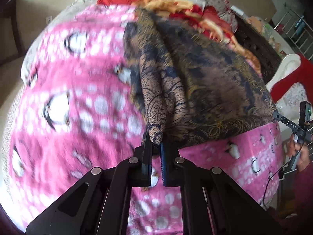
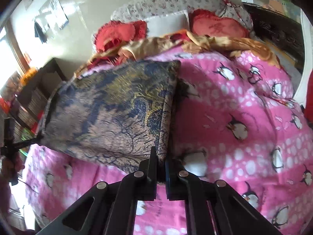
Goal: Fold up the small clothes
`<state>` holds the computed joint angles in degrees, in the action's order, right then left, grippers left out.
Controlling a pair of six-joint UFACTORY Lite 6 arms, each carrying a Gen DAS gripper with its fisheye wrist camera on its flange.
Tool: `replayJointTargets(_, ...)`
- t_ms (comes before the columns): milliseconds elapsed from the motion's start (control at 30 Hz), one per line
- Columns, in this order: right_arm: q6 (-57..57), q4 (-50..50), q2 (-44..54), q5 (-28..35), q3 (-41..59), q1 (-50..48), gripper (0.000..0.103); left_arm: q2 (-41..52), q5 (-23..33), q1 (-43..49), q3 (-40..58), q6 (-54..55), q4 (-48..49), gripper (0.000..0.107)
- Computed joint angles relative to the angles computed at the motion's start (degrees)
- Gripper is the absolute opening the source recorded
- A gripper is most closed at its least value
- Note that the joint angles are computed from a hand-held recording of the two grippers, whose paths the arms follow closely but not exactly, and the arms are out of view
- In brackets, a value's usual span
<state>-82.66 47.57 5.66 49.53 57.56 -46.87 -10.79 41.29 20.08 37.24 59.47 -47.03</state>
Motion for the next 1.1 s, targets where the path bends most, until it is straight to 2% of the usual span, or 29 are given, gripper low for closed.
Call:
replayJointTargets(100, 1.85, -2.45, 3.84, -5.51, -1.25, 1.63, 0.005, 1.36, -1.76, -0.24, -1.54, 0.37, -1.61, 0.006)
replayJointTargets(167, 4.34, -3.63, 6.57, -3.70, 0.34, 0.81, 0.005, 0.64, -0.12, 0.45, -0.83, 0.46, -1.69, 0.006)
replayJointTargets(233, 4.16, -2.60, 4.74, -2.77, 0.62, -0.16, 0.018, -0.72, 1.09, 0.74, 0.51, -2.24, 0.57, 0.009)
replayJointTargets(267, 4.00, -2.13, 3.22, -2.53, 0.52, -0.42, 0.038, -1.23, 1.52, 0.44, 1.56, -5.06, 2.55, 0.010)
replayJointTargets(300, 3.68, -1.23, 1.17, -1.23, 0.58, -0.71, 0.049, -1.37, 1.77, 0.28, 2.16, -6.12, 3.14, 0.010)
replayJointTargets(333, 3.48, -0.53, -0.19, 0.25, 0.57, -0.78, 0.049, -1.97, 2.02, 0.25, 2.47, -6.62, 3.01, 0.012)
replayJointTargets(467, 5.78, 1.27, -4.81, 3.45, -0.21, 5.70, 0.049, -3.86, 1.49, -1.94, 3.12, -8.15, -0.58, 0.044)
replayJointTargets(500, 6.57, 1.86, -5.34, 3.12, -0.61, 8.56, 0.049, -4.05, 0.80, -2.64, 3.16, -8.05, -1.69, 0.046)
replayJointTargets(600, 10.72, 2.37, -6.31, -1.92, -2.03, 21.14, 0.049, -3.93, -6.16, -7.78, 3.01, -12.04, 0.64, 0.046)
replayJointTargets(733, 13.75, 4.69, -2.48, -12.49, -0.08, 39.69, 0.048, 2.25, -13.75, -12.04, 4.17, -19.33, 5.11, 0.046)
replayJointTargets(800, 16.32, 5.75, 2.41, -15.63, 4.79, 48.18, 0.048, 4.94, -16.45, -12.52, 4.51, -23.04, 7.13, 0.046)
replayJointTargets(933, 20.42, 5.28, 13.05, -20.66, 15.68, 58.68, 0.047, 6.99, -17.52, -11.24, 4.07, -18.21, 2.14, 0.046)
replayJointTargets(1100, 35.49, -5.39, 29.58, -23.46, 36.08, 67.68, 0.047, 7.13, -19.70, -12.39, 3.38, -16.63, 1.01, 0.046)
